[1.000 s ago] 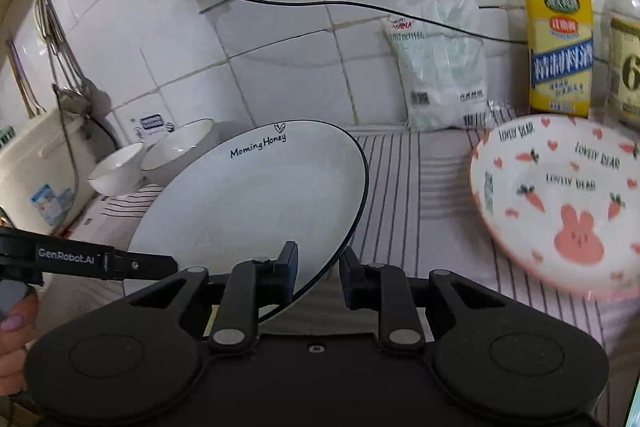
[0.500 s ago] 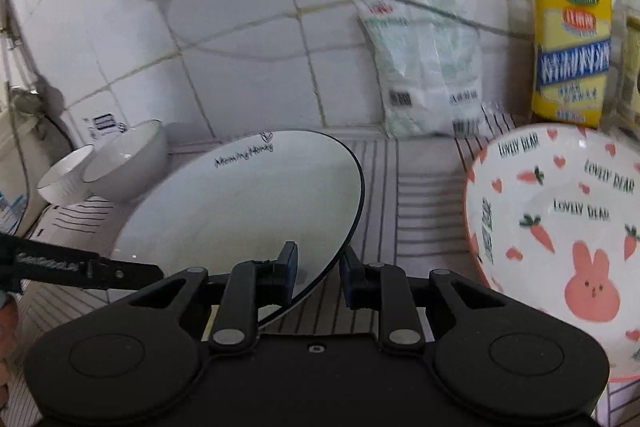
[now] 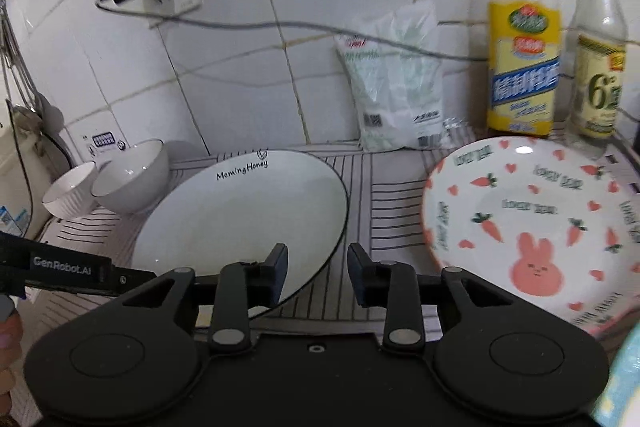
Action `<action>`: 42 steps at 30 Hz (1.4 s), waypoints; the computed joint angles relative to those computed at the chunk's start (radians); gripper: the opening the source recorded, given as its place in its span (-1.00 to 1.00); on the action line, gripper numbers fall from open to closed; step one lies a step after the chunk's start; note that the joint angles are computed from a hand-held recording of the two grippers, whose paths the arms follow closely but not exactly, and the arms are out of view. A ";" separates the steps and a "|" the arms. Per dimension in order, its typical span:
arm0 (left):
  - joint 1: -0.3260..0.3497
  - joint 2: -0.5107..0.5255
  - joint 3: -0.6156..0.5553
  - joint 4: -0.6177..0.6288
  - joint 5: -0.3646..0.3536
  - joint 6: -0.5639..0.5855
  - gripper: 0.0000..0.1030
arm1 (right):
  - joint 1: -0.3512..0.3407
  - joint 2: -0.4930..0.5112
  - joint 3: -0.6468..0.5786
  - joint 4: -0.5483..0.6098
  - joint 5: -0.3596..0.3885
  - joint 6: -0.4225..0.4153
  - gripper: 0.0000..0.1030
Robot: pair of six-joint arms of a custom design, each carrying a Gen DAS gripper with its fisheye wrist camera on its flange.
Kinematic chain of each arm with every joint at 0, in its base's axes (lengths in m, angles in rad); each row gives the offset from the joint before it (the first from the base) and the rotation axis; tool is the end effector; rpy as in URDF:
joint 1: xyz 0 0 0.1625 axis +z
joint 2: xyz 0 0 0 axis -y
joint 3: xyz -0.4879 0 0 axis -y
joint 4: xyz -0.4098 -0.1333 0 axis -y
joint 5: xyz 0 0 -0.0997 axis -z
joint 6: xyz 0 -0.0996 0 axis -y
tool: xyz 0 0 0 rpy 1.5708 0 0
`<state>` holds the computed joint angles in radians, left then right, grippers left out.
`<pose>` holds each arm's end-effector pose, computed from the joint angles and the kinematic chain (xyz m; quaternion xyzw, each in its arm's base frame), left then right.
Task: Organize plates and bowls
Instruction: 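Lower the white plate flat beside the bowls and open both grippers, then move both grippers to the blue egg plate and grasp its rim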
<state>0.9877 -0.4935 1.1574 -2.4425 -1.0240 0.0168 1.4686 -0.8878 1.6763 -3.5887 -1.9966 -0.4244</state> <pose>-0.3232 -0.8261 0.0784 0.2562 0.9232 -0.1709 0.2300 0.0187 -0.7213 0.3139 0.0078 -0.8077 0.4993 0.3134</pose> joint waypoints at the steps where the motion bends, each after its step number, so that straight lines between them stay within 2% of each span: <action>1: -0.005 -0.010 0.013 -0.002 0.006 -0.003 -0.03 | 0.004 -0.014 0.021 -0.013 -0.003 -0.004 -0.20; 10: -0.046 -0.093 0.112 0.002 -0.030 -0.018 0.10 | 0.035 -0.113 0.187 -0.162 -0.024 -0.028 -0.06; 18: -0.098 -0.148 0.204 -0.044 -0.033 0.029 0.25 | 0.068 -0.189 0.311 -0.302 -0.071 -0.071 0.07; 24: -0.138 -0.172 0.258 -0.058 -0.042 0.058 0.45 | 0.076 -0.226 0.385 -0.409 -0.106 -0.076 0.08; 26: -0.153 -0.179 0.276 -0.063 -0.055 0.077 0.60 | 0.077 -0.238 0.406 -0.425 -0.123 -0.080 0.09; 29: -0.173 -0.188 0.302 -0.079 -0.090 0.104 0.75 | 0.077 -0.250 0.432 -0.459 -0.153 -0.090 0.24; 33: -0.198 -0.187 0.327 -0.098 -0.117 0.114 0.85 | 0.073 -0.253 0.464 -0.550 -0.180 -0.127 0.58; 37: -0.216 -0.175 0.344 -0.105 -0.140 0.112 0.91 | 0.066 -0.250 0.485 -0.634 -0.226 -0.147 0.64; 42: -0.226 -0.147 0.360 -0.135 -0.174 0.115 0.91 | 0.044 -0.234 0.488 -0.716 -0.299 -0.103 0.65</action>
